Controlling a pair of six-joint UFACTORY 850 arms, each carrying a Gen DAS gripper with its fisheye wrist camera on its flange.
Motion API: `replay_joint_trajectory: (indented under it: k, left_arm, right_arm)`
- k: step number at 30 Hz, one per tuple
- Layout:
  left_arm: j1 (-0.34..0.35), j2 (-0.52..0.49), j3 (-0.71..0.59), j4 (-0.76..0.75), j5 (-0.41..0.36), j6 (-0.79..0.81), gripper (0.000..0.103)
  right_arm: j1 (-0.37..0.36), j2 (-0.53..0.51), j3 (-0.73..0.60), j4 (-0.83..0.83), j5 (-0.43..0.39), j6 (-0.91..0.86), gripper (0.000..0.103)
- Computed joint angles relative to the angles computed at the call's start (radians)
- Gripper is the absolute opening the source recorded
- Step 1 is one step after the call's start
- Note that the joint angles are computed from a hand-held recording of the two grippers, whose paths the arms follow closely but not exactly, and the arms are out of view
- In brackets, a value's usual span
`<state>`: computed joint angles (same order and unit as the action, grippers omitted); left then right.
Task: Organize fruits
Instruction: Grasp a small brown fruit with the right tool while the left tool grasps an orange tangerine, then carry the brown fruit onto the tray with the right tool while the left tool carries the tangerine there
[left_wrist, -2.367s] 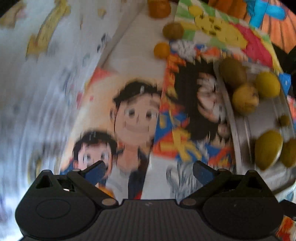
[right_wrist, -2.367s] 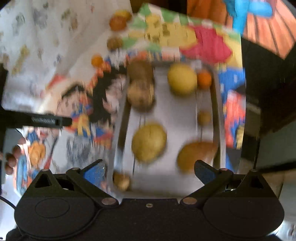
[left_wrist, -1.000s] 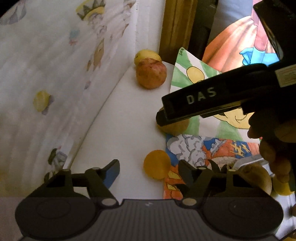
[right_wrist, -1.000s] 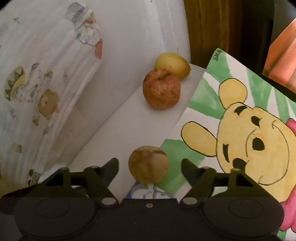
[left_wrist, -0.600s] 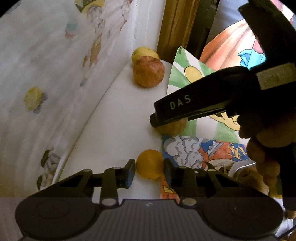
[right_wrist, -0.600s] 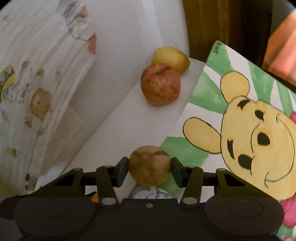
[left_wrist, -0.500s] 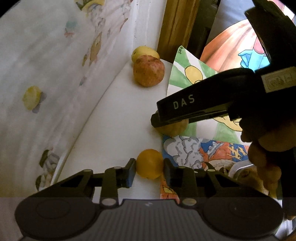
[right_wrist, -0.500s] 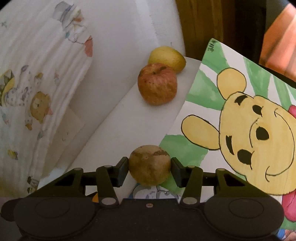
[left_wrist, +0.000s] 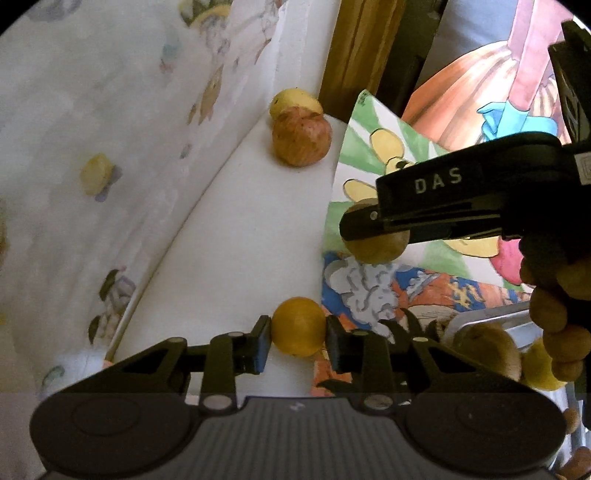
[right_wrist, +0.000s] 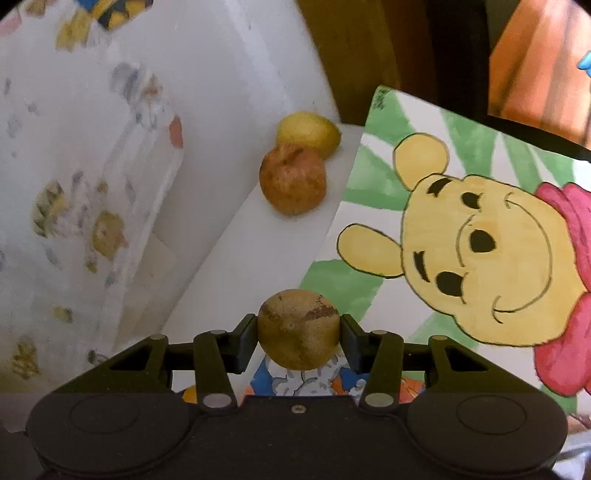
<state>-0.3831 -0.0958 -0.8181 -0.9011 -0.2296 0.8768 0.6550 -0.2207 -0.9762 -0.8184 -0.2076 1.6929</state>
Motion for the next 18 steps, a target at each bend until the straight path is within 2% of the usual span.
replay_joint_trajectory:
  k: [4, 7, 13, 18]
  left_arm:
    - [-0.008, 0.038, 0.017, -0.020, -0.005, 0.018, 0.034]
    - [-0.020, 0.068, 0.029, -0.019, -0.004, 0.013, 0.034]
    - [-0.060, 0.125, 0.049, 0.019, 0.007, -0.059, 0.034]
    - [-0.107, 0.180, 0.071, 0.065, 0.017, -0.131, 0.034]
  right_arm:
    - [0.006, 0.081, 0.059, -0.178, -0.002, 0.218, 0.050]
    - [0.024, 0.134, 0.079, -0.214, -0.046, 0.259, 0.050]
    - [0.077, 0.246, 0.117, -0.246, -0.173, 0.296, 0.050]
    - [0.152, 0.364, 0.210, -0.285, -0.295, 0.384, 0.050]
